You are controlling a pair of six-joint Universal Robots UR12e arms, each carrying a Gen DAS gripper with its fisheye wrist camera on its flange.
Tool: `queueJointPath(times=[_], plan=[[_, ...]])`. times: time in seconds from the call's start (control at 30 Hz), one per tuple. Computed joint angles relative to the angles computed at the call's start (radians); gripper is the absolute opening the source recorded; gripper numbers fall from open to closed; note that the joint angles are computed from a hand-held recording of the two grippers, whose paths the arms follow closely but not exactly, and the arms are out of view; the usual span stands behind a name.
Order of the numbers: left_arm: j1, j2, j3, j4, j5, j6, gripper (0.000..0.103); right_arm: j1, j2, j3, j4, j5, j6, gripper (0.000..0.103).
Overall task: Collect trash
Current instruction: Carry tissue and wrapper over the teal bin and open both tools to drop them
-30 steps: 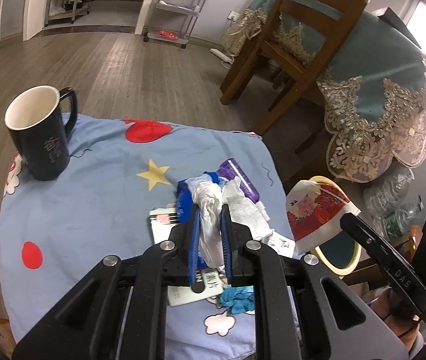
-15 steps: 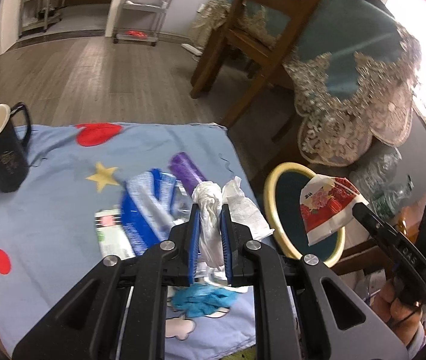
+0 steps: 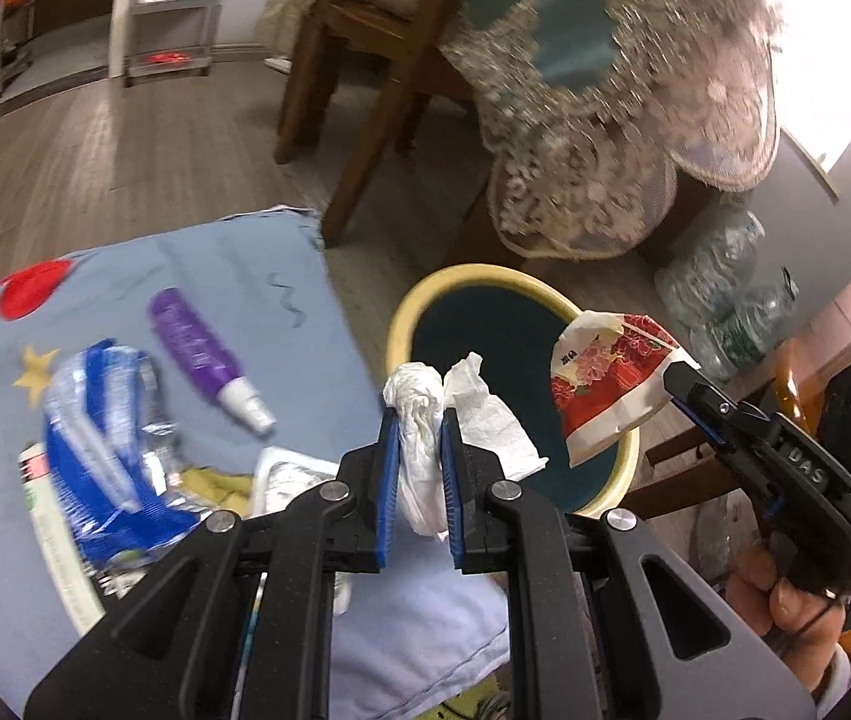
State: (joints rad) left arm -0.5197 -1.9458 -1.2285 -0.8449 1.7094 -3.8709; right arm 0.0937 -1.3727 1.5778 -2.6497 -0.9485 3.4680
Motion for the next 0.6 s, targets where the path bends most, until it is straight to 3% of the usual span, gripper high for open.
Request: queueJointPath(times=[0.4, 0.6], plan=[[-0.004, -0.144, 0.169, -0.057, -0.056, 0.028, 0.014, -0.025, 0.001, 0.012, -0.008, -0.022, 0.051, 0.015], [-0.001, -0.154, 0.169, -0.056, -0.062, 0.0, 0.043, -0.029, 0.008, 0.01, 0.014, -0.029, 0.058, 0.015]])
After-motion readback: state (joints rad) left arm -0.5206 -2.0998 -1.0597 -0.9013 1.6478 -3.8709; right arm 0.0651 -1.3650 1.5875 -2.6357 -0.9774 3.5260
